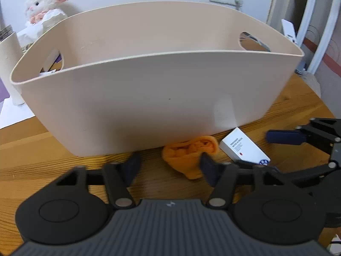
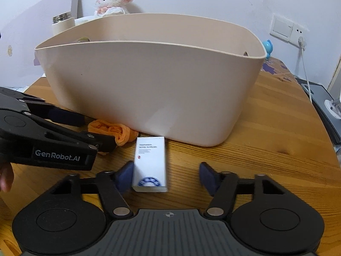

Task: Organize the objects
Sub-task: 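Grasp the orange sponge with the left gripper while the right grasps the white box, then carry the sponge and white box into the basket and open both grippers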

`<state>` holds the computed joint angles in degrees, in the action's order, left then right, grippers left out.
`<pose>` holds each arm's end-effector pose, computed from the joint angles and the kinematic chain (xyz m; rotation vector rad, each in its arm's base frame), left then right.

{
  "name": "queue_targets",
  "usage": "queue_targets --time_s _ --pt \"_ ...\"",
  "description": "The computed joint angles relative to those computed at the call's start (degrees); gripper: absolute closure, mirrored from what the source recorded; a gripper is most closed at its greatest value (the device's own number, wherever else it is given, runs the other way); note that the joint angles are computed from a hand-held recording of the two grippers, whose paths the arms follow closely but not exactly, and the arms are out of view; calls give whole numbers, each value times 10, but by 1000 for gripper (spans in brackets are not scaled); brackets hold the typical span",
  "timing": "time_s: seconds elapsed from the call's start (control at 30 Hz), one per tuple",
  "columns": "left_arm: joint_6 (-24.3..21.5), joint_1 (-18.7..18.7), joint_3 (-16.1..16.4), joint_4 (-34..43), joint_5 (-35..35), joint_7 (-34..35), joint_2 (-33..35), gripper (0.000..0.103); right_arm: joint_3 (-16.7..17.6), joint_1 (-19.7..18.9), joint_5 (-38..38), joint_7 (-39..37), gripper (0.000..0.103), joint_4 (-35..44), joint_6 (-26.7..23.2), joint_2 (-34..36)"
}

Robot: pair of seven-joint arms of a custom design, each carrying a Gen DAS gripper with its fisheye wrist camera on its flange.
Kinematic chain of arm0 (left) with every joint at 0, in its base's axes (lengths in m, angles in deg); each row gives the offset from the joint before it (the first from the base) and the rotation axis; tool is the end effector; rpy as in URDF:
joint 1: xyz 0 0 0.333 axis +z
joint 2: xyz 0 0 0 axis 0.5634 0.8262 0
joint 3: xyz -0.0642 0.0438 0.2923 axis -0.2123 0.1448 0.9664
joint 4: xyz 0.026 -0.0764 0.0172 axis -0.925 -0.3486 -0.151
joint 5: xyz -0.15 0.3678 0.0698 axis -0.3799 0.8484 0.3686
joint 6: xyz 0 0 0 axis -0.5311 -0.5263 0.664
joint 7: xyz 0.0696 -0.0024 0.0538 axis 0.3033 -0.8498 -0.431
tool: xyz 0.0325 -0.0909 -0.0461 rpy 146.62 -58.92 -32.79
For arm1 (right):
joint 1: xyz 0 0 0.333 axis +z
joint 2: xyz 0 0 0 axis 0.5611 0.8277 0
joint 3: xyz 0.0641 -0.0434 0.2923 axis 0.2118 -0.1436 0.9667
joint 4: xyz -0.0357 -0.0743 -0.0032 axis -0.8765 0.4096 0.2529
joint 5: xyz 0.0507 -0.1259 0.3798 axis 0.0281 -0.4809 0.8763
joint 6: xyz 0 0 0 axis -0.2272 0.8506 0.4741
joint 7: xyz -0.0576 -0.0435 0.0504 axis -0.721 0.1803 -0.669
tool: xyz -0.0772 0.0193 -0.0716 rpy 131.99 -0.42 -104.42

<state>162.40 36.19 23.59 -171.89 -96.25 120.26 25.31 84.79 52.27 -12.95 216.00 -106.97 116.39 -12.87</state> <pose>0.6217 -0.0846 0.3942 -1.2550 2.4055 -0.8854 0.4990 0.2474 0.3648 -1.7972 1.8019 -0.7051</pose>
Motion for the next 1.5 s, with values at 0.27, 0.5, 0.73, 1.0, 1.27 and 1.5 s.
queue_targets --time_s 0.27,0.5,0.73,1.0,1.27,1.5 --pt "-40 2 8 4 7 7 -10 93 5 1 16 -35 75 -7 -10 -11" --pt "-23 3 13 -27 -30 38 -33 97 13 -11 26 -32 75 -37 -2 -46" --pt "-26 -1 31 -57 -101 95 -79 97 36 -36 -10 2 75 -74 8 -105" --pt "3 -32 61 -90 -194 166 -144 97 76 -74 -68 57 75 -81 12 -165" --pt "45 -58 76 -56 -236 178 -149 97 81 -100 -144 96 75 -30 3 -172" --pt "101 -58 53 10 -150 91 -86 97 52 -97 -155 91 75 42 5 -112"
